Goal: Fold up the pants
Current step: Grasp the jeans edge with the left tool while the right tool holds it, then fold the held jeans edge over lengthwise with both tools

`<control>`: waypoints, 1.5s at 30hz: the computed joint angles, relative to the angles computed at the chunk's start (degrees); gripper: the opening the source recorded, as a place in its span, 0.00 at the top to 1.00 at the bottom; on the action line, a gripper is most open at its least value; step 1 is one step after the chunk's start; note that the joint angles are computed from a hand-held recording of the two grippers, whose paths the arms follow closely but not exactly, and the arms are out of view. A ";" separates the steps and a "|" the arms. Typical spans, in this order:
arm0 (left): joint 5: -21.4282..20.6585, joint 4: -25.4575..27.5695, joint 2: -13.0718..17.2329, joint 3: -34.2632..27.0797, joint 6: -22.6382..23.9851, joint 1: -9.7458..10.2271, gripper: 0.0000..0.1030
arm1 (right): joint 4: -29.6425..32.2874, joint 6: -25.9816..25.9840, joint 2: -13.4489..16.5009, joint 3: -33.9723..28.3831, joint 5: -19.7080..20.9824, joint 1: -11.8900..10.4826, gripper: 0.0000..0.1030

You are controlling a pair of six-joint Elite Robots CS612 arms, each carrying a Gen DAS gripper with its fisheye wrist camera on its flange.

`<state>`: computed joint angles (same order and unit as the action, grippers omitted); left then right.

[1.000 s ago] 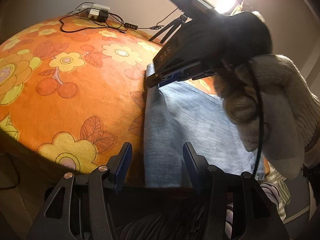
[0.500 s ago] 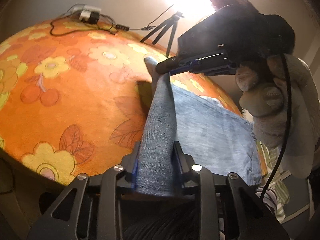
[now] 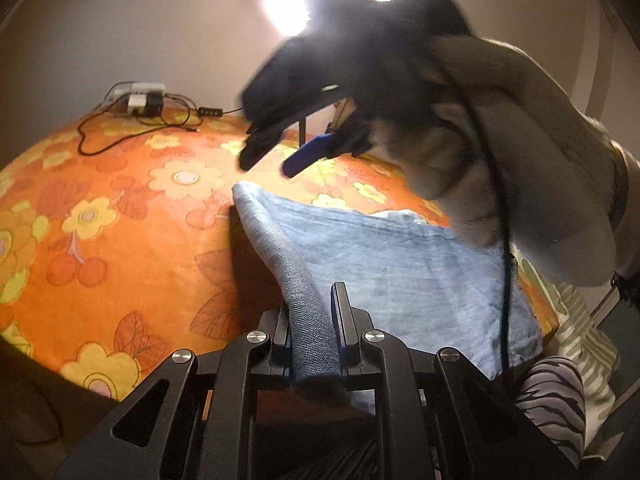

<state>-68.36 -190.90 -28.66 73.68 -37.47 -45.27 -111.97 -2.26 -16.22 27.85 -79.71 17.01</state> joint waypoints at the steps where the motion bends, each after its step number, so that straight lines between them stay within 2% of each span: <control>1: 0.40 -0.07 -0.07 0.08 0.51 -0.19 0.87 | 1.28 -0.69 0.65 -1.31 -0.29 0.18 0.59; 7: 1.21 0.28 -0.18 -0.14 3.59 -0.64 0.87 | 12.63 -3.05 7.76 -14.85 -6.23 1.84 0.59; 10: 0.79 0.19 -0.20 -0.24 3.79 -0.61 0.87 | 12.59 -3.35 7.89 -14.78 -8.97 2.18 0.59; 12: 0.28 0.02 -0.21 -0.33 3.88 -0.57 0.87 | 10.51 -2.85 6.25 -11.49 -8.84 1.94 0.68; 13: -0.15 -0.04 -0.18 -0.47 3.85 -0.50 0.87 | 9.64 -2.38 5.45 -10.00 -8.36 1.69 0.76; 17: -2.06 -0.60 0.02 -1.06 3.69 -0.38 0.88 | 3.49 -0.23 1.09 -1.76 -5.60 0.57 0.88; 23: -5.12 -0.68 0.34 -2.50 4.61 -0.50 0.88 | -8.28 3.73 -6.25 12.40 0.21 -1.87 0.91; 28: -7.20 0.23 0.87 -4.44 5.66 -0.80 0.88 | -16.62 7.52 -10.66 21.36 4.03 -4.13 0.92; 35: -9.64 2.48 2.11 -8.03 8.61 -1.42 0.88 | -26.72 11.70 -15.14 31.39 6.96 -7.01 0.93; 45: -11.93 9.26 4.33 -14.37 13.23 -2.50 0.88 | -36.57 16.37 -18.74 40.94 10.54 -10.69 0.93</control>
<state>-80.30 -181.63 -24.34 59.31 -24.24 -47.77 -148.54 14.12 -34.96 68.80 -69.17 6.32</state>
